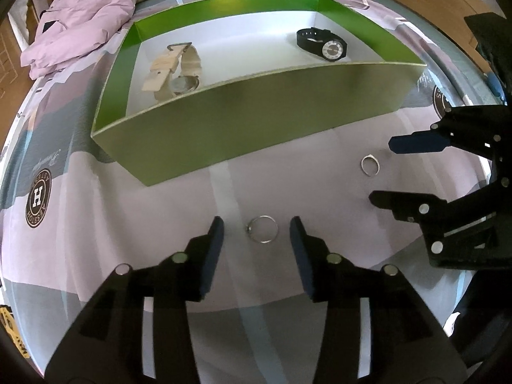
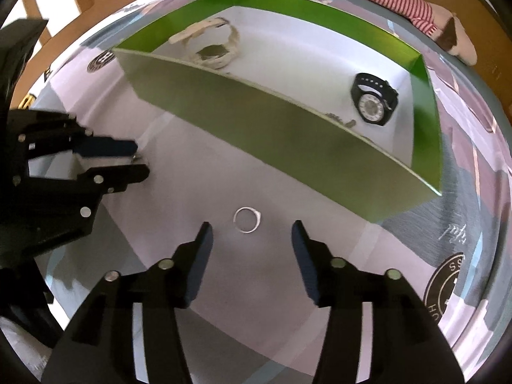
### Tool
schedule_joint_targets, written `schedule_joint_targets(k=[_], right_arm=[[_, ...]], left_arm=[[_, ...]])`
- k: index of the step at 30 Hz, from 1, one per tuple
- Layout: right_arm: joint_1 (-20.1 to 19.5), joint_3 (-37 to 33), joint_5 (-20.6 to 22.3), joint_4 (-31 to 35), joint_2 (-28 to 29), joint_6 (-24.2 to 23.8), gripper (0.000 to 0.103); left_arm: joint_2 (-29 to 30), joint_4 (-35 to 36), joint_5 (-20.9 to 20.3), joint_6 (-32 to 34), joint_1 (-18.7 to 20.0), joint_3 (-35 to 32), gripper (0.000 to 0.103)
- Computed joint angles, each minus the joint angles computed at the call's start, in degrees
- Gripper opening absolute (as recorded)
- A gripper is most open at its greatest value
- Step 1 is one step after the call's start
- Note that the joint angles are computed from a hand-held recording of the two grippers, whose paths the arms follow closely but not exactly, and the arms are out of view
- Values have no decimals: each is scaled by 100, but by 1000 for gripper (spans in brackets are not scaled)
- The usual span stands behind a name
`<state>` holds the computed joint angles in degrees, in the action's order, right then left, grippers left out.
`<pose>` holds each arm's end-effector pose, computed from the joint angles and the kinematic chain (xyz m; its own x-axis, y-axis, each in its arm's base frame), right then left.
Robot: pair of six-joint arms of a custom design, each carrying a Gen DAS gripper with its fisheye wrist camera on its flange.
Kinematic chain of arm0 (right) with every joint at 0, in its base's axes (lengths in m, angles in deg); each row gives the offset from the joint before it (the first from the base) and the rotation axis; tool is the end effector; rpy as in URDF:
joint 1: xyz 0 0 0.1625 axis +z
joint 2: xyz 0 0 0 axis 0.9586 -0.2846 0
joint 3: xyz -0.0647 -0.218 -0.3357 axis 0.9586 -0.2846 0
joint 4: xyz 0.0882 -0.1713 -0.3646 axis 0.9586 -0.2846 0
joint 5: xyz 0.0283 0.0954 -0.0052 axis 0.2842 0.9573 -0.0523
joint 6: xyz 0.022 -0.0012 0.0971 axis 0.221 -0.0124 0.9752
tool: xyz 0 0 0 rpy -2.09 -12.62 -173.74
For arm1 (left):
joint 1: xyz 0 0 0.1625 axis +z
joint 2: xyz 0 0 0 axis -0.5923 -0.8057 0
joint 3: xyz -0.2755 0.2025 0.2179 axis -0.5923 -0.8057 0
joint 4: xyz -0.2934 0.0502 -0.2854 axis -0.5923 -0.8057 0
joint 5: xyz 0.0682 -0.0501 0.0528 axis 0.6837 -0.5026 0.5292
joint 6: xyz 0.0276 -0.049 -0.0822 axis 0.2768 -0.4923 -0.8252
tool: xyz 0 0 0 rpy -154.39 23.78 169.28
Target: Organize jewelry
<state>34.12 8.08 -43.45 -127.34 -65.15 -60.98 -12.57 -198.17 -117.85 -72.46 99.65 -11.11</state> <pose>0.3475 -0.8252 0.0746 -0.4741 -0.7371 0.4816 -0.7521 0.6234 0.2138 -0.1525 -0.7674 0.2475 -0.6933 0.0808 -0.7161 0.3666 0.8950 -0.2540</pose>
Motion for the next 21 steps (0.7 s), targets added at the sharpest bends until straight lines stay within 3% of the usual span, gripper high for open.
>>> schedule_joint_targets(k=[4,11,16,19,21], right_arm=[[-18,-178,-101,112,120,16,56],[-14,315,-38,-542,-19,-142,54],[-3,322,-62,-620,2,-126,53],[6,343,-69,-648,9,-116,53],[10,350,-90,-659,9,-123,53]], left_arm=[[17,6,15,8,23,-17,46],[52,18,-68,1,71,-96,47],[79,38,-42,9,70,-120,49],[121,23,115,57,43,-111,58],[166,47,311,-8,36,-136,71]])
